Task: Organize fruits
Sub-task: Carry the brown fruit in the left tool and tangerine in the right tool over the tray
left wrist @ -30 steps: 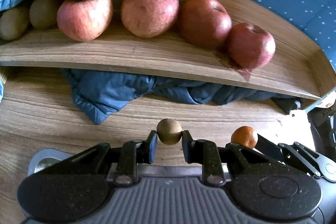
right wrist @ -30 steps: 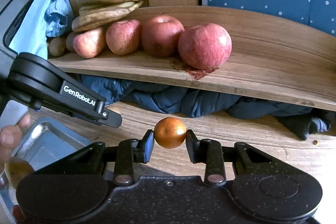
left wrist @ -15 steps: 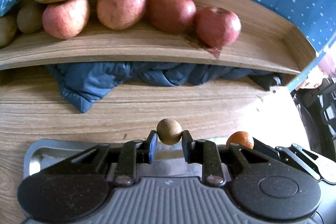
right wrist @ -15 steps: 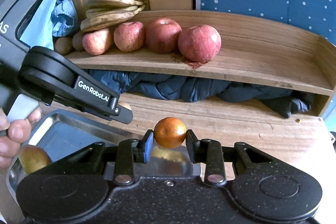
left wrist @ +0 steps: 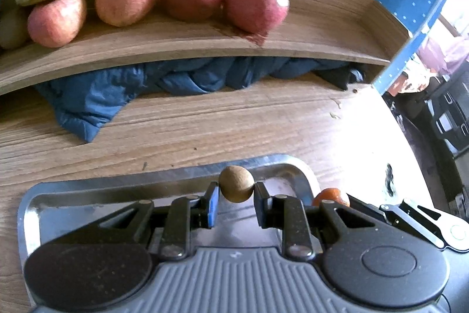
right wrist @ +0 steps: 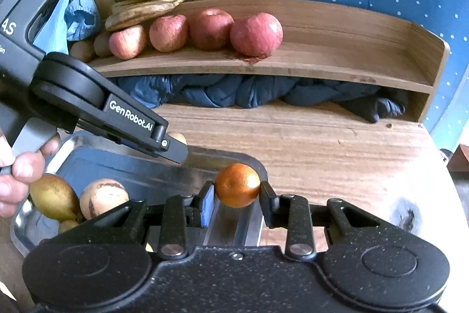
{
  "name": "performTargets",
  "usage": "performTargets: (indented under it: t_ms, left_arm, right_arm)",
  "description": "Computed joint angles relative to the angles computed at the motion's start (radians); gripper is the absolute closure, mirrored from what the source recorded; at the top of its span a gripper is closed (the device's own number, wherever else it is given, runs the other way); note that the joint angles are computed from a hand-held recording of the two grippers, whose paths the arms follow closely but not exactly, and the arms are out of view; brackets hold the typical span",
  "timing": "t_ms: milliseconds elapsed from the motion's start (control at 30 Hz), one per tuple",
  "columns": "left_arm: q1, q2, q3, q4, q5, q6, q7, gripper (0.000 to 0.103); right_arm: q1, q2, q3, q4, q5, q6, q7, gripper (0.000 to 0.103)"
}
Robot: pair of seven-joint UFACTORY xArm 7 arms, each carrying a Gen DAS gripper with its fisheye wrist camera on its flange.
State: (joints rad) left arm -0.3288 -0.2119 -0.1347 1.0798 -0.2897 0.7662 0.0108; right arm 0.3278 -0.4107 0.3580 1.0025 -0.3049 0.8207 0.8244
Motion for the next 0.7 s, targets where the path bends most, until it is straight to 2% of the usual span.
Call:
performTargets:
  t_ms: [700]
  left_arm:
    - [-0.013,-0.074,0.022,-0.073,-0.069,0.041,0.101,0.076]
  right_arm:
    - [0.031,-0.001,0.039,0.022,-0.02,0.092,0.04,0.069]
